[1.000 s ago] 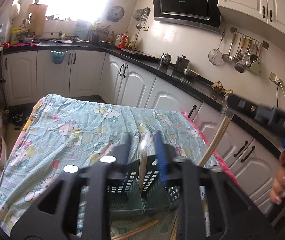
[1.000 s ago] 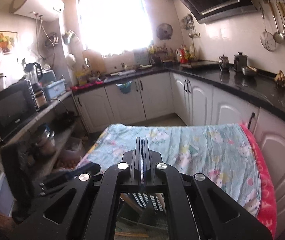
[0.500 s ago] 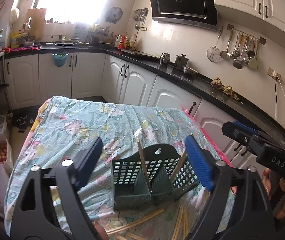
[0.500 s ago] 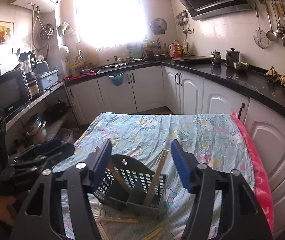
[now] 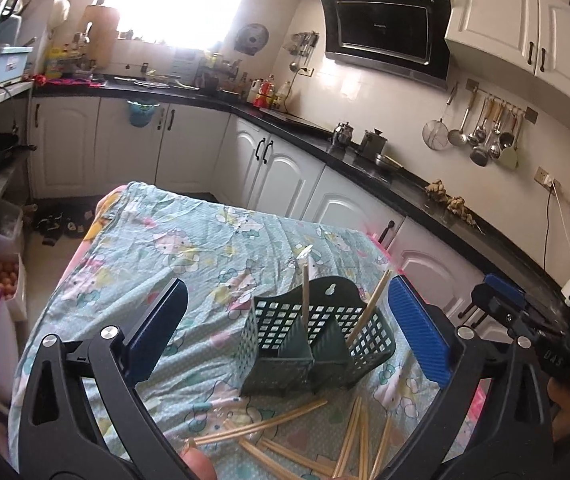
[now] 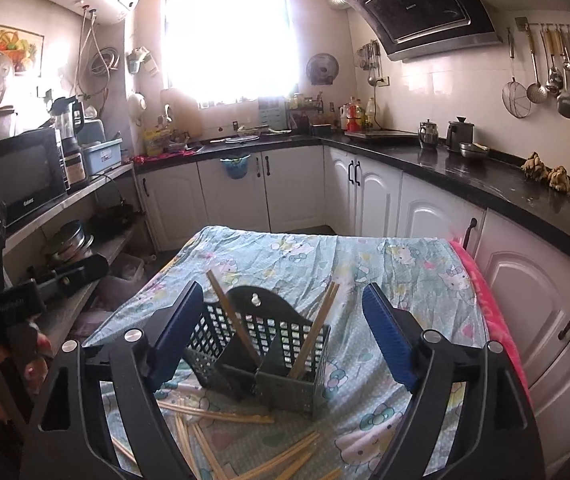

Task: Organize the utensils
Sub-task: 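Withdraw the left gripper from the caddy toward the chopstick pile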

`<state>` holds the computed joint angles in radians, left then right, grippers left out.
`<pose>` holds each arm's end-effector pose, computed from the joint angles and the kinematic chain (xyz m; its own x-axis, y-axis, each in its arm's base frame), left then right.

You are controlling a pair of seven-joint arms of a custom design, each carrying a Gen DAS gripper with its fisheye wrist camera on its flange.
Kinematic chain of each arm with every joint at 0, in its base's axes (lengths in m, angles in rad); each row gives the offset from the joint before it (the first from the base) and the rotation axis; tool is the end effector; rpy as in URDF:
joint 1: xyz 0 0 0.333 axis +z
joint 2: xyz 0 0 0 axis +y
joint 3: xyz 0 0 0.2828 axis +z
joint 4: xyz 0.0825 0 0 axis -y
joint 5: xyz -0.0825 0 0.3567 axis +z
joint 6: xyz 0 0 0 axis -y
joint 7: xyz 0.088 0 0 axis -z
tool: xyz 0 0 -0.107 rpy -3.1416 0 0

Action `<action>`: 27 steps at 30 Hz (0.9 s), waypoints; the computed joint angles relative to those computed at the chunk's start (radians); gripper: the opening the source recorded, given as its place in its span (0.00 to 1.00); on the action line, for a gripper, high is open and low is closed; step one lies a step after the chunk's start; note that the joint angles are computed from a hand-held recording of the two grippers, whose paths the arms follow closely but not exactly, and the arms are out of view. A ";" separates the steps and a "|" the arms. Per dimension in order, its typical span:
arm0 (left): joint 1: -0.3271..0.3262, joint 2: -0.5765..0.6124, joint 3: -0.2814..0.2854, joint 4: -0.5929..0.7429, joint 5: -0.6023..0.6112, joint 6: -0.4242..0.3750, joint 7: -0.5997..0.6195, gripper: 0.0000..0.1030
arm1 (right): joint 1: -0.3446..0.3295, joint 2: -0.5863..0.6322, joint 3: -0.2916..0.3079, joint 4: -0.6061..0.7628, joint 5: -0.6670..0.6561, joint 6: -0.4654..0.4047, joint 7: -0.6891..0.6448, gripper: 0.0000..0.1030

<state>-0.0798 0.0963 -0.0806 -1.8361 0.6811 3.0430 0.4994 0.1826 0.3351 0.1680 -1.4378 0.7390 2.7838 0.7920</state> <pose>0.5858 -0.1418 0.5733 0.0649 -0.9420 0.3294 -0.4275 -0.3245 -0.8438 0.6470 0.1827 0.5893 0.5518 -0.8286 -0.0948 -0.4022 -0.1648 -0.9006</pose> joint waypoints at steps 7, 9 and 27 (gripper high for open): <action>0.013 -0.060 0.003 -0.088 0.089 0.019 -0.106 0.90 | -0.005 -0.068 0.013 -0.105 0.073 0.026 -0.092 0.77; 0.021 -0.076 -0.004 -0.107 0.123 0.019 -0.143 0.90 | -0.002 -0.082 0.010 -0.125 0.089 0.027 -0.112 0.77; 0.082 -0.155 -0.065 -0.264 0.160 0.020 -0.238 0.90 | 0.045 -0.168 -0.028 -0.294 0.123 0.021 -0.166 0.77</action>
